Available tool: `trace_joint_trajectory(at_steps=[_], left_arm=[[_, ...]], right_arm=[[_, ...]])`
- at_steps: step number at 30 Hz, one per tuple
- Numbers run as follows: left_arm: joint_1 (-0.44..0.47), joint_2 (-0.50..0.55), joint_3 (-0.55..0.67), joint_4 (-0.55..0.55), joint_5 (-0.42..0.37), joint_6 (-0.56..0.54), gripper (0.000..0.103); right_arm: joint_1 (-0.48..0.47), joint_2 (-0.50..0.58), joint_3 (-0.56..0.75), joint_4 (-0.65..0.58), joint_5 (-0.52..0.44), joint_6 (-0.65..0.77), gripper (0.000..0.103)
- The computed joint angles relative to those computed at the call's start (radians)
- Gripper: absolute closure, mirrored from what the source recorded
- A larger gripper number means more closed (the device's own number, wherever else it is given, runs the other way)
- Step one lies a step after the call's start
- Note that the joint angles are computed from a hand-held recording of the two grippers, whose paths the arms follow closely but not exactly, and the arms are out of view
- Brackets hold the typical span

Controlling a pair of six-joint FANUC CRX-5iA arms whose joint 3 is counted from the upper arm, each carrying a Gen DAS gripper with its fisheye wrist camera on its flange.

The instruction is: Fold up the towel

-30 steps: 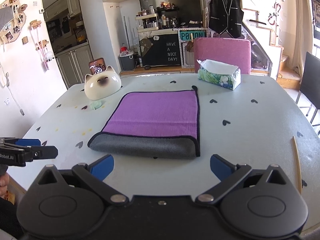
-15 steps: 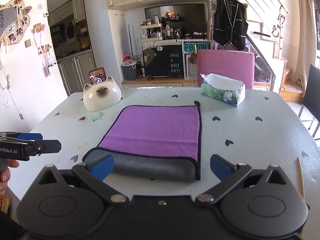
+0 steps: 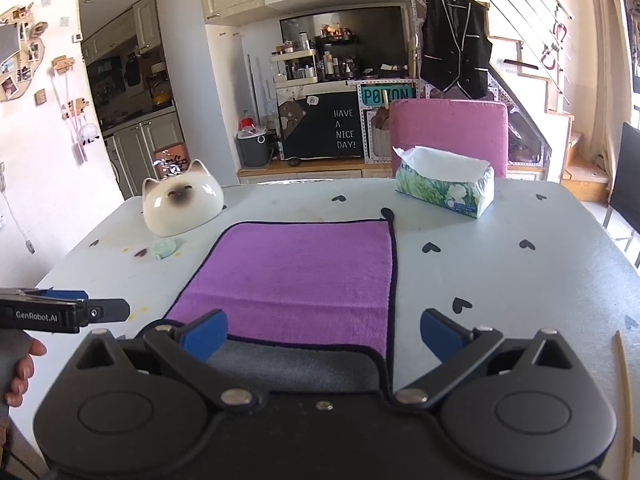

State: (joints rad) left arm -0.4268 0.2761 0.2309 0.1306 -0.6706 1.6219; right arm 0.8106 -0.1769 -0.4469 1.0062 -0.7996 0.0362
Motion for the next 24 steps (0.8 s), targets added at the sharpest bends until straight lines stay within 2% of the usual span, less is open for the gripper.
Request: trace_joint_trajectory(at_steps=[8, 16, 19, 21, 24], left_arm=[[0.017, 0.07, 0.035, 0.021, -0.027, 0.0, 0.02], [0.029, 0.102, 0.027, 0.069, -0.03, -0.026, 0.042], [0.033, 0.102, 0.011, 0.1, -0.02, -0.052, 0.048], [0.033, 0.102, 0.008, 0.108, -0.018, -0.059, 0.05], [0.034, 0.1, 0.001, 0.116, -0.011, -0.067, 0.052]], right_arm=[[-0.081, 0.051, -0.028, 0.005, 0.091, -0.082, 0.0], [-0.122, 0.084, -0.033, -0.063, 0.16, -0.084, 0.002], [-0.132, 0.089, -0.031, -0.1, 0.183, -0.07, 0.009], [-0.136, 0.09, -0.033, -0.12, 0.199, -0.066, 0.02], [-0.147, 0.09, -0.04, -0.14, 0.236, -0.055, 0.03]])
